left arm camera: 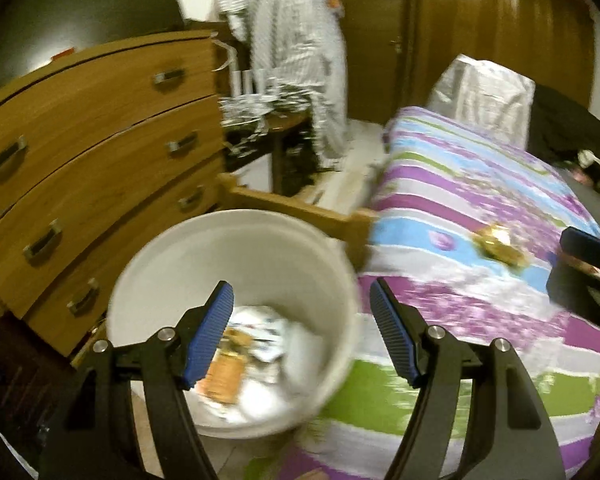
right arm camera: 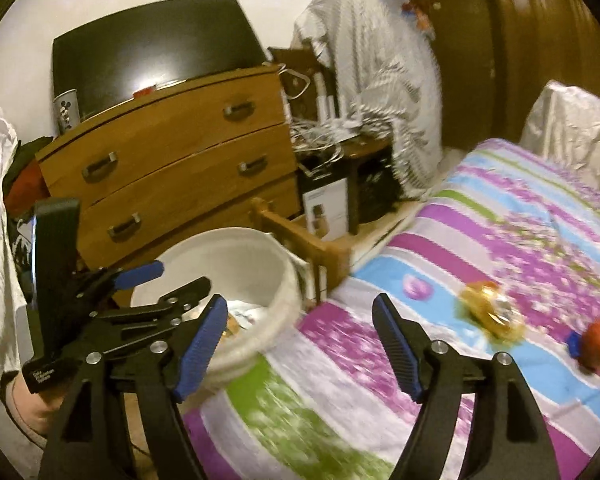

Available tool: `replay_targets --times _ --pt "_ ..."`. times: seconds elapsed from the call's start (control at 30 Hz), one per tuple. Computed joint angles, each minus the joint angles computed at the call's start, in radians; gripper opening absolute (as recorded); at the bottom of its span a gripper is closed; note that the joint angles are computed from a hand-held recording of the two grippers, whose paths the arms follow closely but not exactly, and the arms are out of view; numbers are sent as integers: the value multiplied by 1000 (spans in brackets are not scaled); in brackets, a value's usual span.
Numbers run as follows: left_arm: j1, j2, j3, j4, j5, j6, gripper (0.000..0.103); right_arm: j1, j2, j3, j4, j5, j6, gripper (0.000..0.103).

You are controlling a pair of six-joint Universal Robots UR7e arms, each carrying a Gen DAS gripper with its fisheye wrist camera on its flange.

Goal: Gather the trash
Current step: 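Move both tools back over the remaining items on the bed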

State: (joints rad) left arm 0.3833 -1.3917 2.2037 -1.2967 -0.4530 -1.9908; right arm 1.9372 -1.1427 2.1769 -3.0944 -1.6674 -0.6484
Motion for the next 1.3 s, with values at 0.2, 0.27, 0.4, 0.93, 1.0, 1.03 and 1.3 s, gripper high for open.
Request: replay_targets --times 0.2,0.27,0.4,0.93,1.0,1.03,1.3 --pt "-2 121 -24 -234 23 195 68 -99 -166 105 -12 37 -43 83" --pt "1 156 -34 -297 25 253 68 -139 -221 129 -4 55 -55 84" --pt "12 232 -52 -469 30 407 68 -217 -304 152 17 72 -75 86" --pt "153 643 -291 -1175 -111 1164 68 -724 -460 90 69 138 -164 86" --pt "181 692 -351 -1198 -128 1243 68 -762 -452 66 83 155 -165 86" --pt "205 724 -398 -1208 -146 1296 68 -779 -449 54 92 164 -165 86" --pt "324 912 -691 -1162 -226 1501 68 -849 -395 -39 155 221 -141 86"
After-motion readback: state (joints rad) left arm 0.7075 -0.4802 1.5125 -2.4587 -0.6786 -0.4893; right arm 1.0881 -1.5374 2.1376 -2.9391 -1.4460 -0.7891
